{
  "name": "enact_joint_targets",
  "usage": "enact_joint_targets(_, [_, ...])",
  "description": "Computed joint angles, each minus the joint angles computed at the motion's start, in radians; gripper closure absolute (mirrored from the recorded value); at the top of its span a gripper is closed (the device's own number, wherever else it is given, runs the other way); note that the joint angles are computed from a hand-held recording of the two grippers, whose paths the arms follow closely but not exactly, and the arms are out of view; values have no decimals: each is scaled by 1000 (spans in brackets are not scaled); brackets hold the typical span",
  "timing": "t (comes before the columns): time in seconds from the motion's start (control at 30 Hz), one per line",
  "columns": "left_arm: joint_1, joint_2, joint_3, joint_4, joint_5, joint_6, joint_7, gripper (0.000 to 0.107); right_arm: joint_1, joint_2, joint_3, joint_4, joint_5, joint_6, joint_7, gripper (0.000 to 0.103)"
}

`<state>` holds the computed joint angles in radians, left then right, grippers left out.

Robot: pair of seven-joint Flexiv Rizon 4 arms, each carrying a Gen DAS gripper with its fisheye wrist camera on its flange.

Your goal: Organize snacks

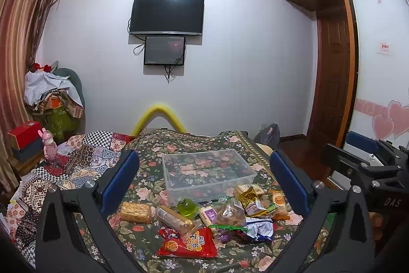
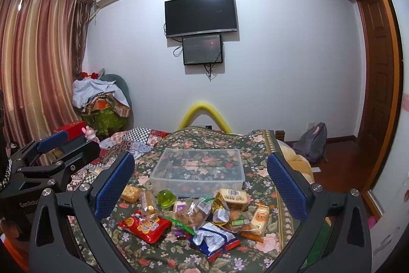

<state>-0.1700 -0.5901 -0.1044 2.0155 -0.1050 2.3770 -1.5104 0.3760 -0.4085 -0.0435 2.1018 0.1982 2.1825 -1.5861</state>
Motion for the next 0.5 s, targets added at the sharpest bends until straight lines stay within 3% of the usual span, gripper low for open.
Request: enact_joint_targets(0.5, [4,5,-1,9,7,-1,-12,4,-10,-4,9,2,-6,12,8,0])
